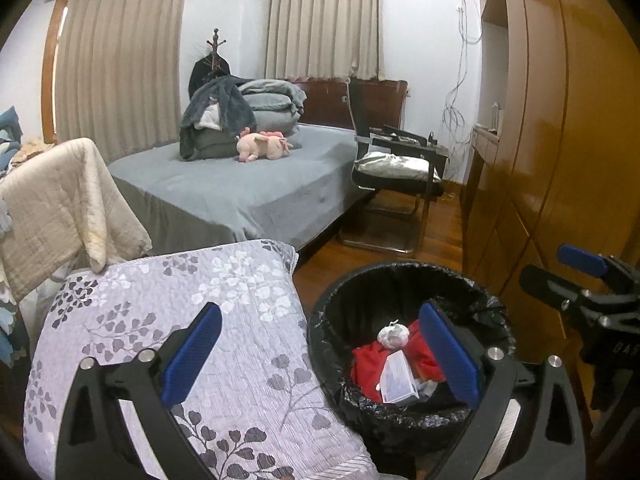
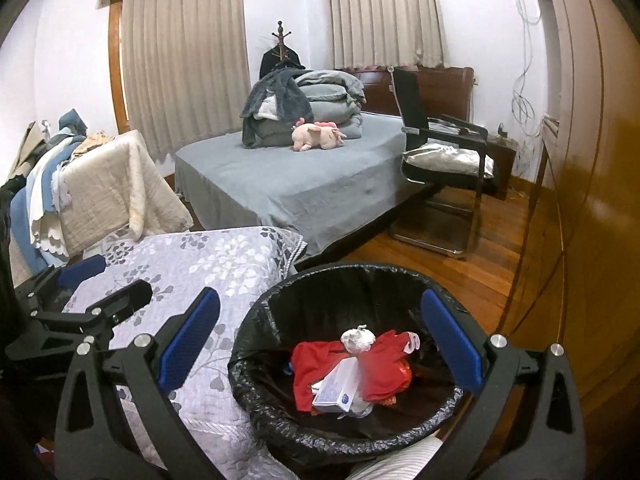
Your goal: Collect trash
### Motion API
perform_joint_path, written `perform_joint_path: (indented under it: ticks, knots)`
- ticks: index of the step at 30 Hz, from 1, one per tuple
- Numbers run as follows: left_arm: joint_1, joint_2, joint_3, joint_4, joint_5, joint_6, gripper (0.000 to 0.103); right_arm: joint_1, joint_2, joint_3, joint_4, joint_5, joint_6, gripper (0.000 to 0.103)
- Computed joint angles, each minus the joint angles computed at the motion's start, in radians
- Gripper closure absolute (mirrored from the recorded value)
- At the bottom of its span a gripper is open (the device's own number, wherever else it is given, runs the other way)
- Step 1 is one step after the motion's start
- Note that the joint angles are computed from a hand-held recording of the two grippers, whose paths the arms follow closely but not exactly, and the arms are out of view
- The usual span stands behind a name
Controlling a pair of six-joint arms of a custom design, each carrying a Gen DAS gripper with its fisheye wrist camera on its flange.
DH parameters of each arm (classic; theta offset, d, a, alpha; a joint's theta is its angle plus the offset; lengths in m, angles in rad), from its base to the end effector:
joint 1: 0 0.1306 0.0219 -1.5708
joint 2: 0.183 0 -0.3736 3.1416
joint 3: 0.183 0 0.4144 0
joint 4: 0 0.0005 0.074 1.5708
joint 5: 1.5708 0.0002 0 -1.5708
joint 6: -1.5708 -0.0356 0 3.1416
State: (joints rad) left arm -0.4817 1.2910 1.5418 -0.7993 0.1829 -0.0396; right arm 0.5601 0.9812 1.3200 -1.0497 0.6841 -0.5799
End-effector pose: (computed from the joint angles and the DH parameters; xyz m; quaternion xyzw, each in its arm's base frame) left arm 0.4223 -0.2286 0.5483 0.2670 0.8277 -0.1845 0.4578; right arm 0.3018 0.1621 0.5450 0.1483 0.8549 -0.0448 0.4951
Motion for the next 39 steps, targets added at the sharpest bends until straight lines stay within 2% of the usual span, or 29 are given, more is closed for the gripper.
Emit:
perform_joint_path:
  ticks: [18,39]
  knots:
    - [0.024,-0.046,-0.023,0.019,-0.014,-0.002,0.006,0.034,0.019,0.016,0.006,0.022,0.01,0.005]
    - [0.034,-0.046,-0.022,0.013,-0.012,-0.008,0.006,0.037,0.023,0.019,0.008,0.025,0.011,0.005]
